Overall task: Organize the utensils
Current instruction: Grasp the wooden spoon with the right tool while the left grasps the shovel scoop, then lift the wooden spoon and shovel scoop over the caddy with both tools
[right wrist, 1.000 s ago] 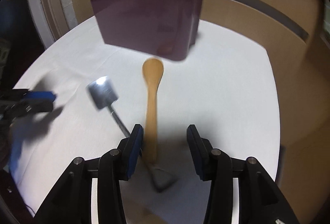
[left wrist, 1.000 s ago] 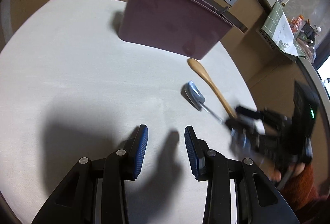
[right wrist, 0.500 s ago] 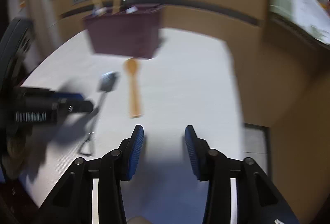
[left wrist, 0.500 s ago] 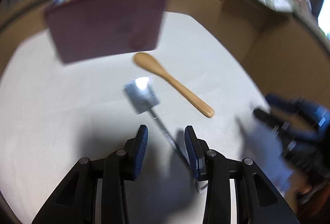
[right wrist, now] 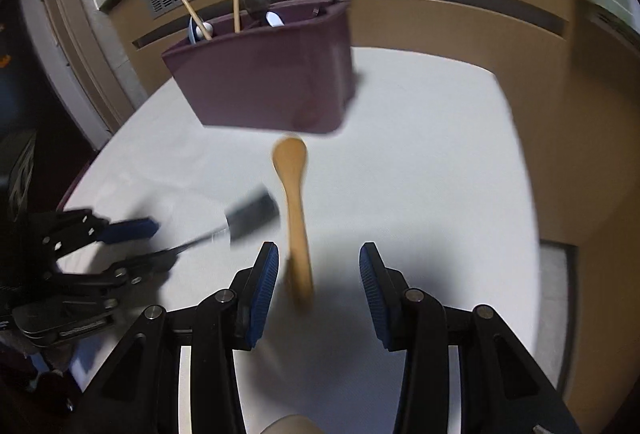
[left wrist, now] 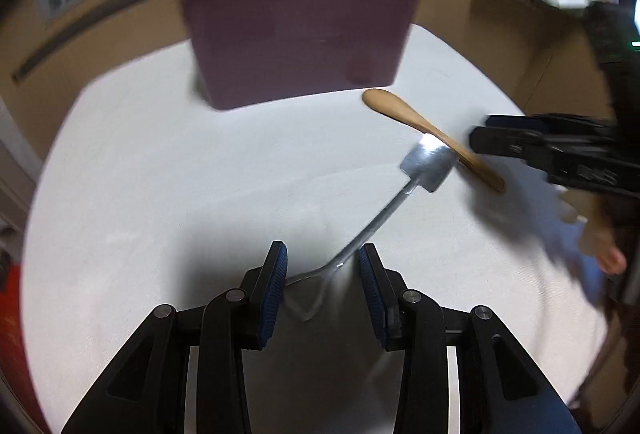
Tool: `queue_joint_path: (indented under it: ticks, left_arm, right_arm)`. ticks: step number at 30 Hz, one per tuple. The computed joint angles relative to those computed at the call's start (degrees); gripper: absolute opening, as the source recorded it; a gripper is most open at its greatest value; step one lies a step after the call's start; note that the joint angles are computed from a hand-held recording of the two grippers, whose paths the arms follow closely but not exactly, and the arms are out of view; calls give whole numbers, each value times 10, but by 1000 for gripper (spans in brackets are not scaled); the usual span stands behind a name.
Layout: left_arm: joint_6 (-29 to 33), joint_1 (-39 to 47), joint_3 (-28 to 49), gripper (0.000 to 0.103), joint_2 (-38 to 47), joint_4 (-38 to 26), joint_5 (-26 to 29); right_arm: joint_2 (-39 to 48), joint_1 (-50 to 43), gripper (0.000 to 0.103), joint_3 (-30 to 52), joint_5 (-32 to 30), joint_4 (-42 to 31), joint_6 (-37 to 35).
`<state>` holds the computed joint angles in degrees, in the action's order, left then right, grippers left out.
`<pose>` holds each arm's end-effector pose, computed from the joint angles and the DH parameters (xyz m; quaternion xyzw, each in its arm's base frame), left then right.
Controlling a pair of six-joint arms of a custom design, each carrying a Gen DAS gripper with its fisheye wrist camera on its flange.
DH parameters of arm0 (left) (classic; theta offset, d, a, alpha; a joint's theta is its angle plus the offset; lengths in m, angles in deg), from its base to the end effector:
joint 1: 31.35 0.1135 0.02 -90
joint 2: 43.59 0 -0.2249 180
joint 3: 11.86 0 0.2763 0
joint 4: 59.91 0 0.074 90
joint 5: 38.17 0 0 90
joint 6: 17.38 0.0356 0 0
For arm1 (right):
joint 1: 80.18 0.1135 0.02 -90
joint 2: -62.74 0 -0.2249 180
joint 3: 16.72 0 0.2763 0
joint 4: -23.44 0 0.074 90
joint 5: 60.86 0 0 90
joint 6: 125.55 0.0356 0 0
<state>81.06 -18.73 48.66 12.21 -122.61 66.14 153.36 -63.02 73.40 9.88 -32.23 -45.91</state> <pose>0.2229 0.0409 0.2303 -0.0005 0.9543 -0.0677 0.2909 0.3392 0.1170 0.2466 -0.2716 0.9046 0.1768 0.2769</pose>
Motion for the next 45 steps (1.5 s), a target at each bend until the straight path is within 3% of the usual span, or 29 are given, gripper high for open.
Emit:
queue_joint_path:
  ticks: [4,10,13,18,21,27,32,36,41,45]
  left_arm:
    - [56,41,9,39,11,-25,75]
    - [60,14,11,39,14,-20,56]
    - [51,1,12,39,20,-12,46]
    - [63,-13,23,39,32,-14,52]
    - [89,-40,59,39,86,-10,77]
    - [105,-112,153,39,203,11,22]
    - [108,-163,207,39,248,-4,-32]
    - [83,-166,241,39,276,-24,-34]
    - [43,-152,203,34,223,1,-42]
    - [-15,-86,131,34,95,30,24]
  right_arm:
    - [102,23,40,105,-12,-37,0]
    - [174,82,40,171,85,3,-12]
    - [168,97,26,163,112,14,-26]
    - [69,61,26,73,74,44,-1]
    - [-13,27,26,6,60,58,15]
    - [-113,-36,26,-74,24,66,39]
    - [-148,-57,27,-113,23,85,43]
    - [-152,-68,27,-126,8,94,48]
    - [-160,-53,27,-134,32,103,61]
    - [-176,-47,27,-137,22,108,75]
